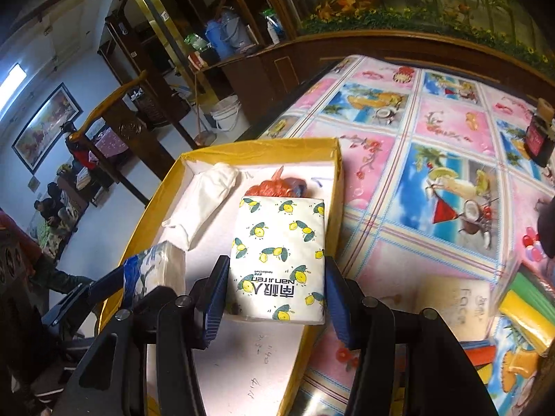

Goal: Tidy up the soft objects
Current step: 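Carry the blue pack and lemon-print pack over the yellow tray, then lower the lemon-print pack into the tray and open the right gripper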

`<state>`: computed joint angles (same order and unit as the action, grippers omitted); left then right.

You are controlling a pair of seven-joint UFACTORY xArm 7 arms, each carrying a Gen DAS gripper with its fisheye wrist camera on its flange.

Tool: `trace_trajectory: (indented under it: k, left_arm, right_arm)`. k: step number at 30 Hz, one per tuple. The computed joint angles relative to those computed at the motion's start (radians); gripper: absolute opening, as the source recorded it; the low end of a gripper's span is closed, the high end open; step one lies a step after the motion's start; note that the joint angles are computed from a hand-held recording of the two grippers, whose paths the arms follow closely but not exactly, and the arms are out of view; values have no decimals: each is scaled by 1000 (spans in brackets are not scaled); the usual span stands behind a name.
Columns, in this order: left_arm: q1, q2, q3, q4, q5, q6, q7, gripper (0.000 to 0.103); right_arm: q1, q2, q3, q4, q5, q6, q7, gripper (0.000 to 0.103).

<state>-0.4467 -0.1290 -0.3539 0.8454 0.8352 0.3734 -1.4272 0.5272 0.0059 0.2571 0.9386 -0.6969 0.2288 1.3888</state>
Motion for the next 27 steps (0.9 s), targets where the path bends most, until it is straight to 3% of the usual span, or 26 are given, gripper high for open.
trace_trajectory:
  k: [3, 8, 17, 22, 27]
  left_arm:
    - [-6, 14, 22, 6, -84, 8, 66, 86]
    - [7, 17, 46, -17, -175, -10, 83, 86]
    - [44, -10, 24, -59, -106, -66, 3, 86]
    - [62, -17, 17, -80, -108, -117, 0, 87]
    - [86, -35, -4, -104, -110, -149, -26, 87]
  right_arm:
    - [9, 37, -3, 42, 3, 21, -5, 56]
    - [38, 114, -32, 106, 89, 9, -72, 56]
    - [87, 136, -88, 97, 161, -52, -127, 59]
    - [92, 137, -93, 87, 197, -96, -159, 67]
    - [117, 122, -125, 76, 158, -116, -116, 72]
